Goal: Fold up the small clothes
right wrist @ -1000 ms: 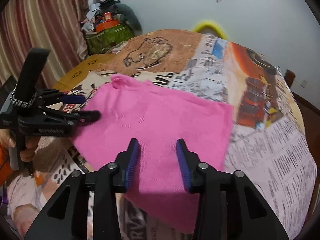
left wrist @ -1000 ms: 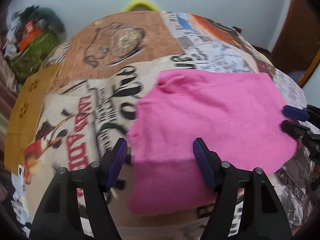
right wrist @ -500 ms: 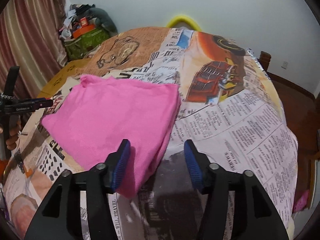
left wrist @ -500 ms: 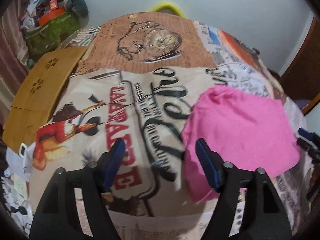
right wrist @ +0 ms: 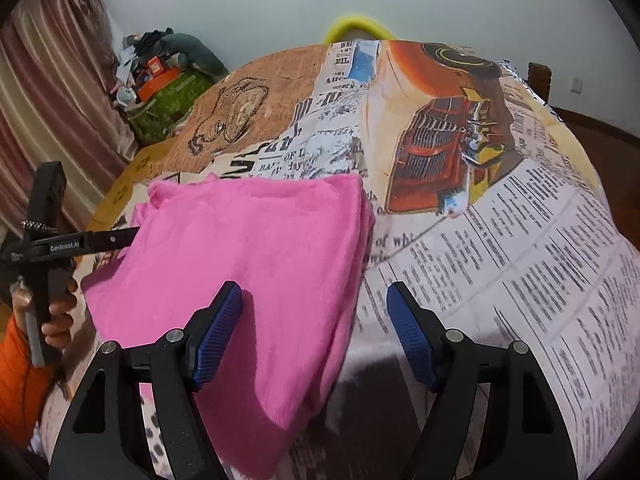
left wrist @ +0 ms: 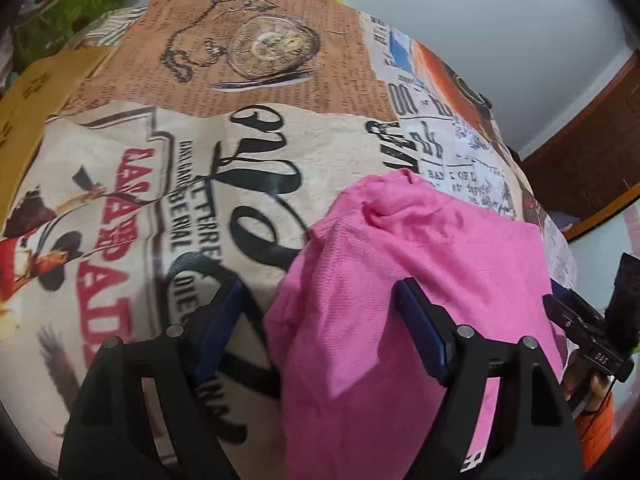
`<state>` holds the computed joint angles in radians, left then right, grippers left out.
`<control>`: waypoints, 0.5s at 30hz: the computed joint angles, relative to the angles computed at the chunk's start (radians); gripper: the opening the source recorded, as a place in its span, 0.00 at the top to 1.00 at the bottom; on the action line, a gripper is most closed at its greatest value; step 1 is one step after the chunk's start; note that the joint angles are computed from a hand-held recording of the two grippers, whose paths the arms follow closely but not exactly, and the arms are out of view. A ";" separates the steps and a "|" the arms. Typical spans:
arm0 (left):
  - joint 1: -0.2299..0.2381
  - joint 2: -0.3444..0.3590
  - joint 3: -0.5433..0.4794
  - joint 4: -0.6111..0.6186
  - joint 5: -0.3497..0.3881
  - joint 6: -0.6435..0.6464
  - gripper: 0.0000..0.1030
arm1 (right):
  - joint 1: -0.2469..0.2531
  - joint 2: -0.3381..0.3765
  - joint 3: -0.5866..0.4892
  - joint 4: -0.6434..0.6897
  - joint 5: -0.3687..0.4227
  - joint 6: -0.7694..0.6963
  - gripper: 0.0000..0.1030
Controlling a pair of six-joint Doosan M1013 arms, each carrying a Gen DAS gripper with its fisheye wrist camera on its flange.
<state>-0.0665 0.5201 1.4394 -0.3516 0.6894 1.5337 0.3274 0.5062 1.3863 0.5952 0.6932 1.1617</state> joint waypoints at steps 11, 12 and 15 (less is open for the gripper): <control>-0.009 0.003 -0.005 -0.091 0.002 0.098 0.70 | -0.002 0.034 -0.039 0.074 0.047 -0.042 0.69; -0.009 0.002 -0.004 -0.093 0.002 0.095 0.71 | -0.003 0.037 -0.043 0.077 0.054 -0.040 0.76; -0.013 -0.011 0.004 -0.064 -0.007 0.065 0.78 | -0.003 0.037 -0.045 0.095 0.071 -0.047 0.89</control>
